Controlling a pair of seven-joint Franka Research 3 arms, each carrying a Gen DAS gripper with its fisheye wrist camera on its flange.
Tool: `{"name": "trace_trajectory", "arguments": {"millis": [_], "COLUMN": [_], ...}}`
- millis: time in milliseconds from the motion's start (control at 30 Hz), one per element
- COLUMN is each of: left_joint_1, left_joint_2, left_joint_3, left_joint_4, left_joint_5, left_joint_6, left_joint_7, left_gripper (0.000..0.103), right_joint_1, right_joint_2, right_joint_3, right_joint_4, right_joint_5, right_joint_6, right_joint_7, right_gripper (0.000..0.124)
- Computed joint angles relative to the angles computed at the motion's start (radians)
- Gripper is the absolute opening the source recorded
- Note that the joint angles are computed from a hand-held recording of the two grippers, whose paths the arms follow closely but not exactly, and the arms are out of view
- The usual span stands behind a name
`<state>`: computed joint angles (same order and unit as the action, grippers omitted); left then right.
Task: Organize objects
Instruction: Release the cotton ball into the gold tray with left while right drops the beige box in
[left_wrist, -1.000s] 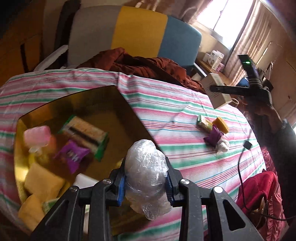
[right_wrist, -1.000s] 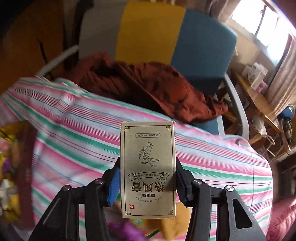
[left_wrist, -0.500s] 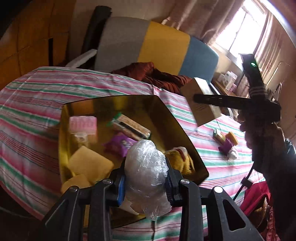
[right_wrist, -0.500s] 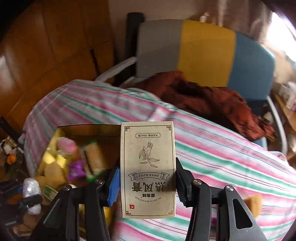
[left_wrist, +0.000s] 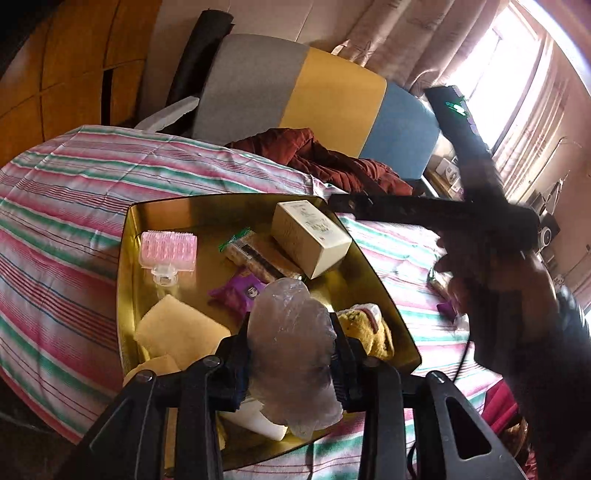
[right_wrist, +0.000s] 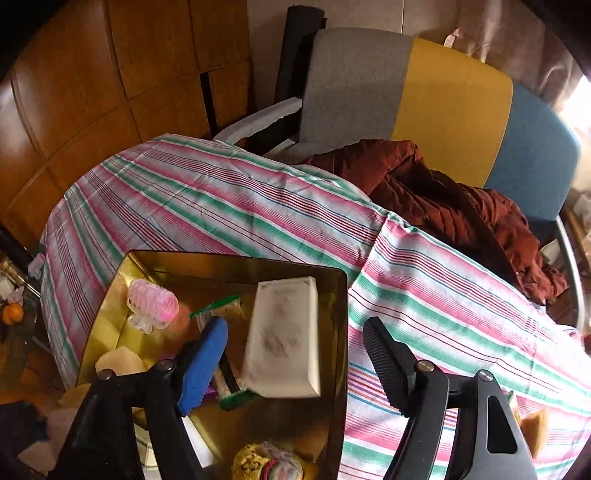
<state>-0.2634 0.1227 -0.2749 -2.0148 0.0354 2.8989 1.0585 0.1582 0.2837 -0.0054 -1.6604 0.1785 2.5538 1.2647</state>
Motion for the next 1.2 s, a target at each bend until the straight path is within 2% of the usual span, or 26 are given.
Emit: {"name": "trace_trajectory", "arguments": {"millis": [67, 133, 167, 233, 333, 567, 700, 833, 1000, 1067, 1200], "left_joint_1": [0.003, 0.024, 0.033, 0.010, 0.006, -0.042, -0.061, -0.054, -0.042, -0.037, -0.030], "left_joint_2": [0.014, 0.030, 0.040, 0.052, 0.049, -0.006, -0.044, -0.075, -0.117, -0.118, -0.128], "left_joint_3": [-0.007, -0.036, -0.050, -0.024, -0.024, 0.035, 0.070, 0.067, 0.047, 0.037, 0.027], "left_joint_4": [0.016, 0.035, 0.044, 0.065, 0.065, 0.004, -0.021, -0.032, -0.041, -0.033, -0.035], "left_joint_5": [-0.017, -0.090, -0.126, -0.081, -0.071, 0.135, 0.363, 0.542, 0.779, 0.809, 0.838], "left_joint_6": [0.006, 0.010, 0.019, 0.002, -0.011, -0.039, -0.085, -0.131, -0.205, -0.223, -0.242], "left_joint_7": [0.013, 0.077, 0.108, 0.059, 0.049, -0.136, -0.344, -0.496, -0.687, -0.710, -0.743], "left_gripper": [0.046, 0.050, 0.055, 0.056, 0.056, 0.056, 0.056, 0.056, 0.056, 0.056, 0.056], "right_joint_1": [0.006, 0.020, 0.022, 0.014, 0.005, -0.012, -0.016, -0.020, -0.049, -0.059, -0.062], "right_joint_2": [-0.035, -0.075, -0.095, -0.128, -0.181, -0.271, -0.310, -0.339, -0.379, -0.395, -0.405], "right_joint_3": [-0.007, -0.024, -0.029, -0.028, -0.027, -0.005, 0.006, 0.021, 0.054, 0.063, 0.073], "right_joint_4": [-0.049, -0.105, -0.134, -0.174, -0.240, -0.367, -0.440, -0.498, -0.582, -0.614, -0.627], "right_joint_5": [-0.018, -0.070, -0.089, -0.097, -0.121, -0.109, -0.169, -0.211, -0.362, -0.379, -0.369], "right_joint_6": [0.031, 0.072, 0.091, 0.107, 0.139, 0.201, 0.261, 0.296, 0.385, 0.432, 0.424], "right_joint_7": [0.012, 0.057, 0.076, 0.089, 0.113, 0.115, 0.184, 0.234, 0.384, 0.413, 0.404], "right_gripper": [0.077, 0.082, 0.083, 0.084, 0.089, 0.097, 0.103, 0.103, 0.103, 0.103, 0.103]}}
